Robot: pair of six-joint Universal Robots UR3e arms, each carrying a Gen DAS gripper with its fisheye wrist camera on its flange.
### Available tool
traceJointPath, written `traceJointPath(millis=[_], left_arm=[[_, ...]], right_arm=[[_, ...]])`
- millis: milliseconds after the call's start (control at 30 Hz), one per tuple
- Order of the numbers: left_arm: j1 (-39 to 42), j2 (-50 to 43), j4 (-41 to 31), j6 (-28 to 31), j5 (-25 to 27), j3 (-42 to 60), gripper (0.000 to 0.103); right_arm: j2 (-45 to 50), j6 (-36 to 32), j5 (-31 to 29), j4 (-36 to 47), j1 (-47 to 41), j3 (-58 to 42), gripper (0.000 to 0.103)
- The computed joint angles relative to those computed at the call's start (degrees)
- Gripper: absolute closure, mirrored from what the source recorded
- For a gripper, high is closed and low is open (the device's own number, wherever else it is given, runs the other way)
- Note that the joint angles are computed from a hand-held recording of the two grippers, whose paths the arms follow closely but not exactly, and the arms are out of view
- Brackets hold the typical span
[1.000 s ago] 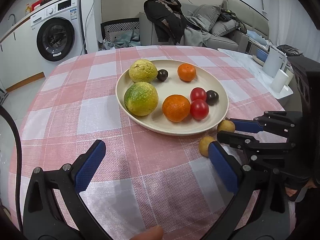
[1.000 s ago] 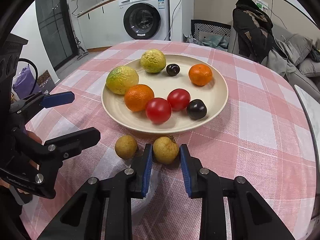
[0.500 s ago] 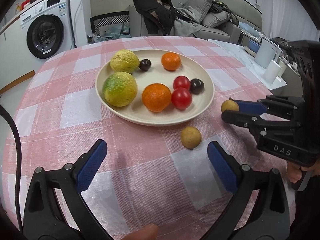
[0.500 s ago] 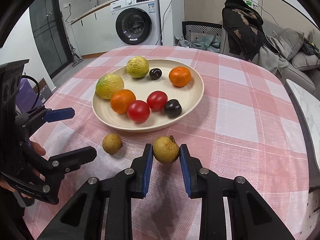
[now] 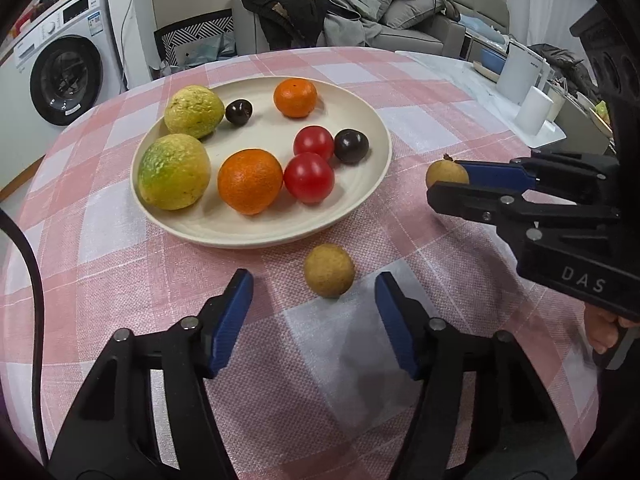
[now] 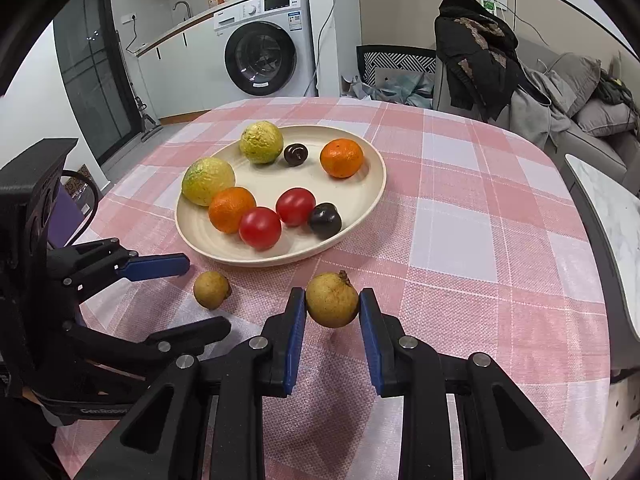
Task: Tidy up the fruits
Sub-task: 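Grasp a brown fruit with the right gripper while the left gripper grasps the other, then carry both brown fruits onto the plate and open both grippers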
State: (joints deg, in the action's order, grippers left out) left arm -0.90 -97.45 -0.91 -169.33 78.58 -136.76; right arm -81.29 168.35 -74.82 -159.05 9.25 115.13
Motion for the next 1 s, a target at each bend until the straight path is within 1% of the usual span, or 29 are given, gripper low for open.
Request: traceJointPath(millis=[33, 100, 133, 200, 267, 533, 600, 767, 1000], left_arm=[[-0.42, -0.39, 0.08, -0.25, 0.27, 0.40, 0.046], [-1.47, -1.10, 0.85, -0.51, 1.36, 0.81, 0.052], [-1.58, -1.19, 1.45, -0.13, 1.02, 0.58, 0.055], [-1.50, -1.20, 1.73, 0.40, 0.35, 0.46, 0.070], [-1.11, -1.01, 1.88, 0.91, -0.75, 0.12, 0.081], [0.51, 0.37, 3.01, 1.92, -2.74, -1.85, 0.081], [1.52, 1.45, 3.30, 2.30, -4.02, -2.66, 0.081], [5.73, 7.47, 4.59, 4.20, -9.10, -6.86, 0.081], [9.64, 13.57, 2.50, 4.59, -10.73, -7.81, 0.081]], right_arm=[[-0.08, 0.02, 0.05, 0.05, -0.08, 0.02, 0.075], [-0.41, 0.06, 0.41, 0.10, -0.37, 0.19, 0.075], [-0.54, -0.01, 0.54, 0.08, -0.48, 0.27, 0.075], [-0.90, -0.14, 0.66, 0.17, -0.71, 0.49, 0.075], [-1.00, -0.06, 0.80, 0.17, -0.85, 0.60, 0.075], [-0.99, -0.07, 0.58, -0.40, -0.21, 0.87, 0.075], [-1.04, -0.21, 0.69, -0.60, -0.16, 1.08, 0.075], [-1.56, 0.13, 1.19, -1.73, -0.39, 1.78, 0.075], [-2.45, 0.83, 2.04, -3.50, -0.45, 2.44, 0.075]])
